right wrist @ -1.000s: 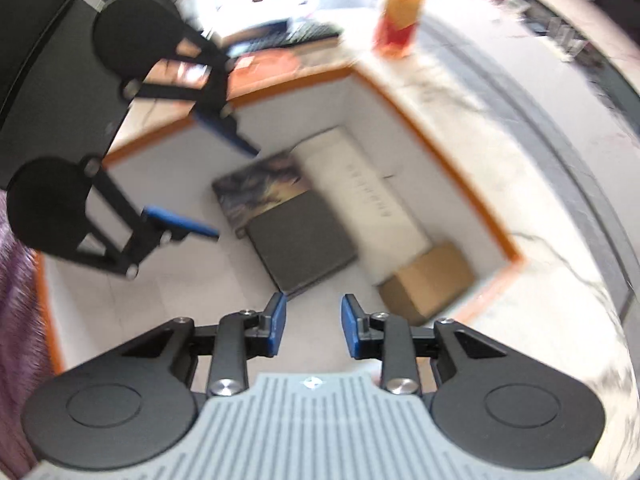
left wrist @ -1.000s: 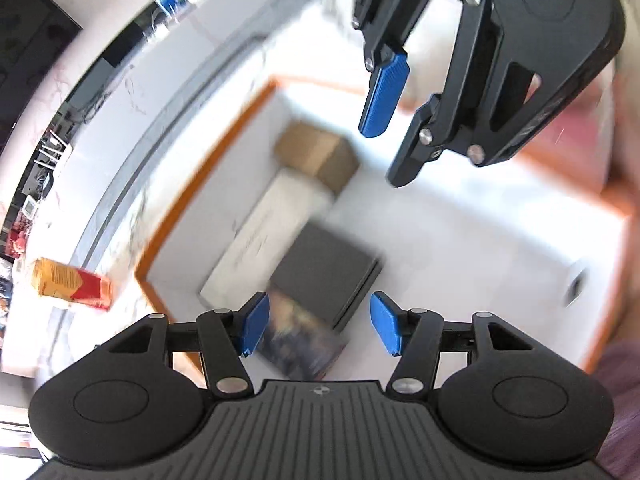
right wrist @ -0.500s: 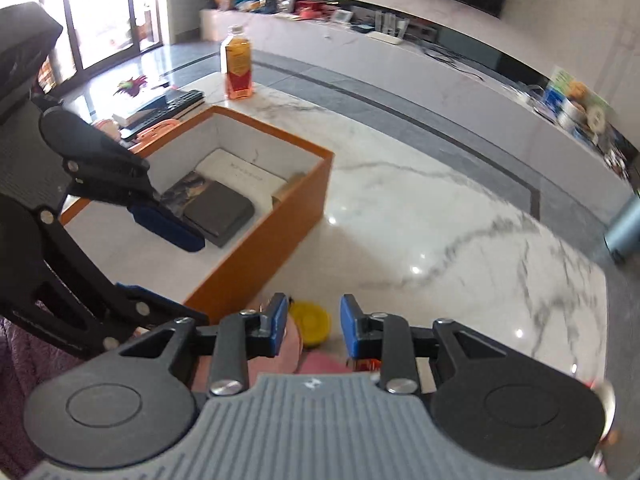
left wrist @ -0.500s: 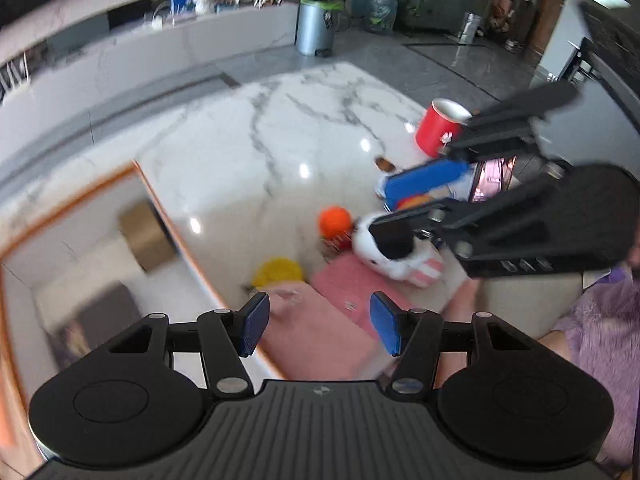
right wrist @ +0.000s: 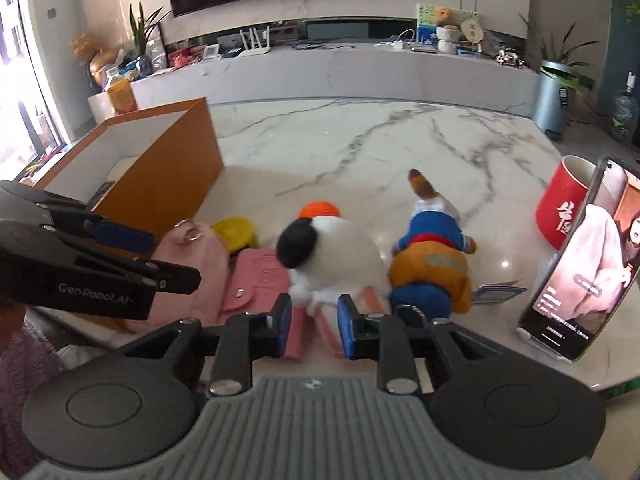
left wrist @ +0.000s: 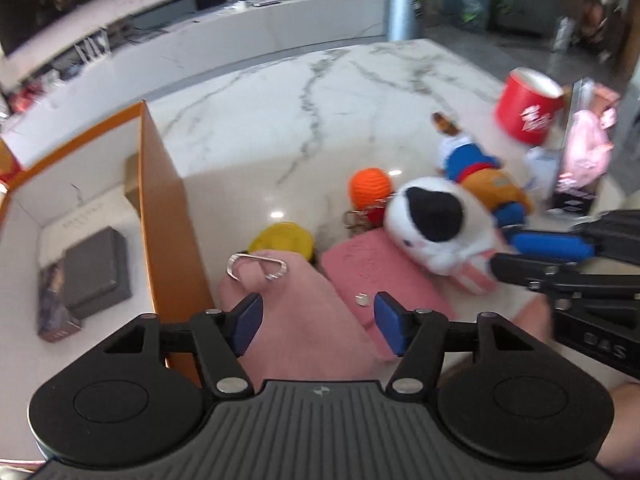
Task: Organize objects
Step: 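Withdraw both tools from the orange box toward the remaining table items, then grasp the pink carabiner pouch with the left tool while the right tool grasps the white-black plush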
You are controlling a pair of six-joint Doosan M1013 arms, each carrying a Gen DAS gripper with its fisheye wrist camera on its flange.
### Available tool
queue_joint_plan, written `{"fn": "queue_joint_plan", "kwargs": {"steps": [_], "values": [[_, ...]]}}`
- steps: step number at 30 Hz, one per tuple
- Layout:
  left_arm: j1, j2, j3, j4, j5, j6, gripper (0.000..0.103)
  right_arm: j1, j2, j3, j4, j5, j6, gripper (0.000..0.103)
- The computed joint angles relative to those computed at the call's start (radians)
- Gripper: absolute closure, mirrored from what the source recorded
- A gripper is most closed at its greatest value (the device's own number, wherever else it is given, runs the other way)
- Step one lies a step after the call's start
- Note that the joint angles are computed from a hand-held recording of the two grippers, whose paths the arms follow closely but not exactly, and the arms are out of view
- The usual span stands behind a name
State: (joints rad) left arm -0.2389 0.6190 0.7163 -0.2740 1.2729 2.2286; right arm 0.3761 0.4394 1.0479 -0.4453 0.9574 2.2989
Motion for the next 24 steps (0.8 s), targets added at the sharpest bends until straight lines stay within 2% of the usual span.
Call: {"fn": "queue_joint_plan", "kwargs": {"steps": [2, 3, 4, 5, 7, 11, 13, 15, 18, 24], "values": [[-0.017, -0.011, 0.026, 0.053, -0.045, -0.02, 0.025, 0.003, 0.002, 0.004, -0.032, -0.004, -0.015, 0.075], [-0.024, -0.017, 0.04, 0.077, -0.068, -0.024, 0.026, 0.005, 0.005, 0.006, -0.05, -0.007, -0.02, 0.071], [-0.03, -0.023, 0.051, 0.088, -0.08, -0.017, 0.031, 0.006, 0.009, 0.008, -0.07, -0.015, -0.022, 0.067], [-0.032, -0.022, 0.051, 0.088, -0.069, -0.011, 0.034, 0.007, 0.013, 0.009, -0.089, -0.023, -0.023, 0.062], [-0.038, -0.01, 0.034, 0.1, -0.031, -0.023, 0.034, 0.009, 0.023, 0.007, -0.124, -0.033, -0.04, 0.061], [-0.052, 0.007, 0.034, 0.191, -0.038, -0.078, 0.036, 0.0, 0.037, 0.004, -0.128, -0.054, -0.112, 0.046], [-0.05, 0.017, 0.02, 0.192, -0.017, -0.095, 0.037, -0.005, 0.041, 0.009, -0.126, -0.07, -0.126, 0.044], [-0.055, 0.016, 0.026, 0.216, -0.026, -0.109, 0.037, -0.006, 0.043, 0.016, -0.138, -0.087, -0.123, 0.041], [-0.065, 0.018, 0.025, 0.247, -0.027, -0.136, 0.035, -0.012, 0.043, 0.025, -0.15, -0.112, -0.11, 0.04], [-0.071, 0.028, 0.009, 0.276, -0.009, -0.17, 0.031, -0.033, 0.03, 0.049, -0.09, -0.161, -0.065, 0.037]]}}
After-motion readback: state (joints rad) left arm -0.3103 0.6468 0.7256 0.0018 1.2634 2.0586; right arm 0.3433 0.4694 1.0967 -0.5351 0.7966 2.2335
